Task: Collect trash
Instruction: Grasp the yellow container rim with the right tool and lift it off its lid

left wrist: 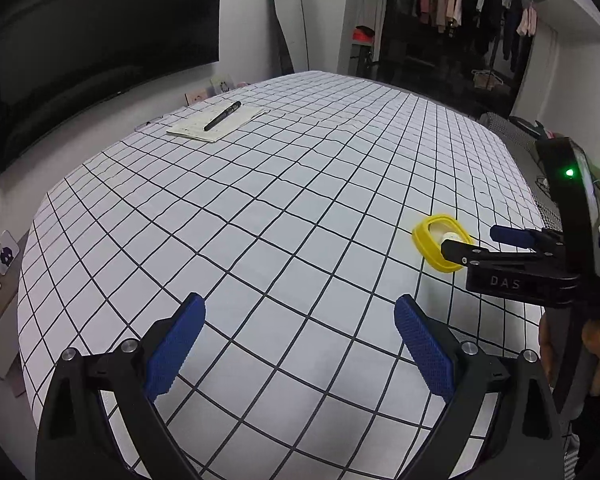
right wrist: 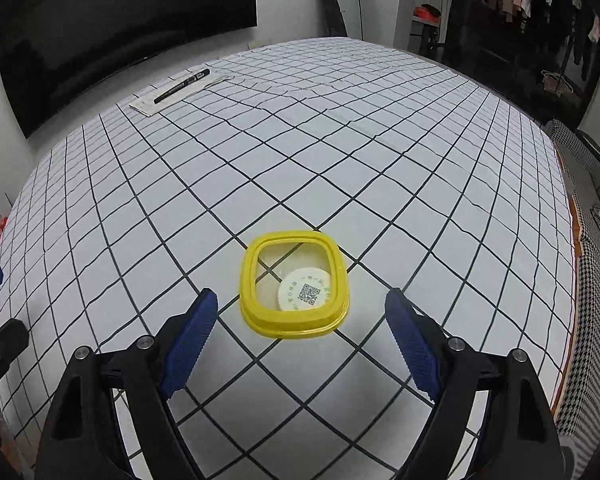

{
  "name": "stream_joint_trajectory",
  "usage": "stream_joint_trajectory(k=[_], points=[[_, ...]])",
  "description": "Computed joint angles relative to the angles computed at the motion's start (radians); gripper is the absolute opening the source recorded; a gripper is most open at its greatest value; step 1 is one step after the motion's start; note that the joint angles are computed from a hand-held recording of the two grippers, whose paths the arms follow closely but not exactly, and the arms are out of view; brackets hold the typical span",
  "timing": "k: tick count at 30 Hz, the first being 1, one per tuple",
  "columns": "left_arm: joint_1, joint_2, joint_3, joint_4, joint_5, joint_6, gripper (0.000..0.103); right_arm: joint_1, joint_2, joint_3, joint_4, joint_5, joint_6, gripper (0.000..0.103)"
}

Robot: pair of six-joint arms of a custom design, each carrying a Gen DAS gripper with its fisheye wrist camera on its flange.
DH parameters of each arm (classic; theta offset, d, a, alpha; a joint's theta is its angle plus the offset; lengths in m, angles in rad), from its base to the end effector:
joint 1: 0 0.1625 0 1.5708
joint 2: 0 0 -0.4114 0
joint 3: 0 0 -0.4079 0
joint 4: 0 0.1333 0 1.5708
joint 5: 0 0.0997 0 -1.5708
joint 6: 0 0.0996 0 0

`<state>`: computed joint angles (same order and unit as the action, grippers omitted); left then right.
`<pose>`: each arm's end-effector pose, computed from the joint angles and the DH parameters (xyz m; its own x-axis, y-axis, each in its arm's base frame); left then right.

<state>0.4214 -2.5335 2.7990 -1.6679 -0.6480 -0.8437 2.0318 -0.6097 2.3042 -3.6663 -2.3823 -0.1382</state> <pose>-0.0446 -0.2531 0.2145 -0.7552 0.1012 -0.6477 0.5046 0.7204 -0.4758 0.2351 -0.3360 -0.0309 -0.6790 -0.1658 0.7152 -0.5079 0.8094 -0.2946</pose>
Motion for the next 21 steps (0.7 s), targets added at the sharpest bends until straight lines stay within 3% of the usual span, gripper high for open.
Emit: stream_joint_trajectory(k=[7, 14, 17, 21], points=[[0.063, 0.038, 0.008, -0.12, -0.01, 0.086, 0.094, -0.042, 0.013, -0.044, 0.078, 0.013, 0.021, 0.082], [0.074, 0.049, 0.017, -0.161, -0.023, 0.114, 0.094, -0.055, 0.025, -0.061, 0.087, 0.007, 0.019, 0.081], [0.073, 0.063, 0.016, -0.175, -0.027, 0.117, 0.094, -0.054, 0.027, -0.065, 0.088, 0.011, 0.008, 0.069], [0.069, 0.085, 0.017, -0.192, -0.025, 0.12, 0.094, -0.037, 0.031, -0.064, 0.083, -0.001, 0.0, 0.068]])
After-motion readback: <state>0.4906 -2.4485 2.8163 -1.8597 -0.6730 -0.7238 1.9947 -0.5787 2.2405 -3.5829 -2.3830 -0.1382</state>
